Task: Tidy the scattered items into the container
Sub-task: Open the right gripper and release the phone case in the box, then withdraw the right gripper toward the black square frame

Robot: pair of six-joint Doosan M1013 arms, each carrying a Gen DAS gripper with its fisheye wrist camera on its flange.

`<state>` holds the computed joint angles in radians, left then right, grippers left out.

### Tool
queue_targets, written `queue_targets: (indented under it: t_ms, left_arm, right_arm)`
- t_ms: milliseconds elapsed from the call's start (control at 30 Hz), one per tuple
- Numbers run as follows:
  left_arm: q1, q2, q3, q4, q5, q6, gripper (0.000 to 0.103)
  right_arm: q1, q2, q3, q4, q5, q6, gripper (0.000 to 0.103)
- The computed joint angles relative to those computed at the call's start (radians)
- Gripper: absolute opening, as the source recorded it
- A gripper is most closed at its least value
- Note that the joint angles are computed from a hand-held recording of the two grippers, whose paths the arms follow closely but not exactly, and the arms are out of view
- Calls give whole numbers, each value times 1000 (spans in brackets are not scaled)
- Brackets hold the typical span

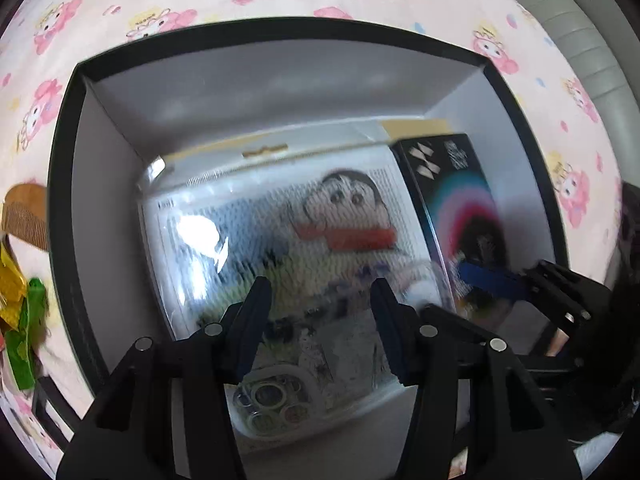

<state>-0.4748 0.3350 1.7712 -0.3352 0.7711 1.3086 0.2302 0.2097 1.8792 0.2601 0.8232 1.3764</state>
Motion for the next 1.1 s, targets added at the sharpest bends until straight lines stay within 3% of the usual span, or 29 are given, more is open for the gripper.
queue_targets:
  t_ms: [133, 300, 467, 567, 700, 833, 1000, 1100]
  left_arm:
    - [1, -25, 30, -79, -20, 69, 53]
    - [-9, -40, 34, -5, -68, 8, 53]
    - [34, -10, 30, -226, -36, 185, 50]
    - [49, 5, 32, -350, -8, 291, 50]
    - [44, 1, 34, -376, -15, 289, 50]
    - [38, -21, 40, -291, -63, 213, 50]
    - [40, -21, 51, -330, -41, 245, 50]
    - [31, -27, 56, -320, -43, 236, 50]
  right_arm:
    - [-18, 5, -5, 148, 81, -137, 46]
    - [-17, -27, 14, 58, -1, -49, 46]
    - [-41, -11, 7, 152, 87, -117, 46]
    - [-26, -44, 21, 76, 36, -91, 46]
    - [-29, -82, 44, -25, -48, 10, 46]
    - [-39, -48, 25, 42, 3, -19, 45]
    - [-40, -12, 1, 139, 99, -145, 44]
    - [-35, -22, 5, 127, 92, -152, 44]
